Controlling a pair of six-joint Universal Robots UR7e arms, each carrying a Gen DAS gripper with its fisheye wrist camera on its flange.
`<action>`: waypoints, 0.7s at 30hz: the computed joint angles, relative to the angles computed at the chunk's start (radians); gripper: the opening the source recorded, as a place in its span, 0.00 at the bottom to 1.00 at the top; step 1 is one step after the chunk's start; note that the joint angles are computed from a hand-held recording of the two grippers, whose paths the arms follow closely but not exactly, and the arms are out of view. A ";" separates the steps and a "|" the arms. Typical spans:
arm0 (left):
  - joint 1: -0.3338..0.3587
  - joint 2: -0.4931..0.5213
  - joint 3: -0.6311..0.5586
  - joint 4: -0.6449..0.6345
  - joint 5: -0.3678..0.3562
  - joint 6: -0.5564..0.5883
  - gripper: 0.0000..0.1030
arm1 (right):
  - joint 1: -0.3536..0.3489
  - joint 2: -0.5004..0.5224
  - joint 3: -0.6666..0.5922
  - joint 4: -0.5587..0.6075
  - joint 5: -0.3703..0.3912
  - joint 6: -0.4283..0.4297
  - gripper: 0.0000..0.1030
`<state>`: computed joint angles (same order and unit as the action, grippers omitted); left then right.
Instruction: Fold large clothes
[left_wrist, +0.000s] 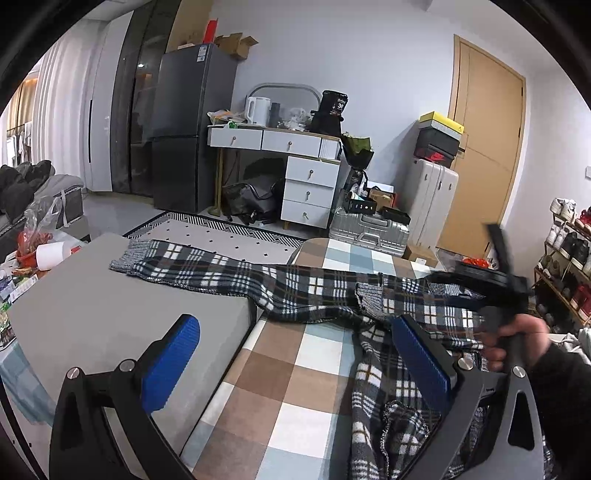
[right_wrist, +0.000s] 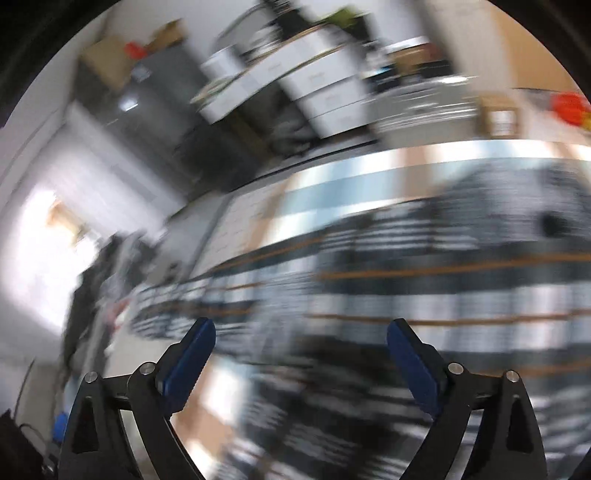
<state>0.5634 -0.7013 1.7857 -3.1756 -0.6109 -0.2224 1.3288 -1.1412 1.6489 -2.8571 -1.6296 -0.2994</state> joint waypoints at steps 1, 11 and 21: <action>-0.001 0.002 -0.001 0.006 0.001 -0.004 0.99 | -0.033 -0.038 0.023 -0.015 -0.023 0.011 0.92; -0.002 0.082 -0.058 -0.007 0.110 0.074 0.99 | -0.286 -0.218 0.096 0.088 0.090 0.174 0.92; 0.052 0.039 -0.087 0.358 0.028 -0.199 0.99 | -0.331 -0.531 0.577 -0.154 0.413 0.050 0.93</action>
<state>0.6150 -0.6621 1.6984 -2.8174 -0.5827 -0.4216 0.9974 -1.6721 2.2260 -3.0113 -1.2163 -0.2494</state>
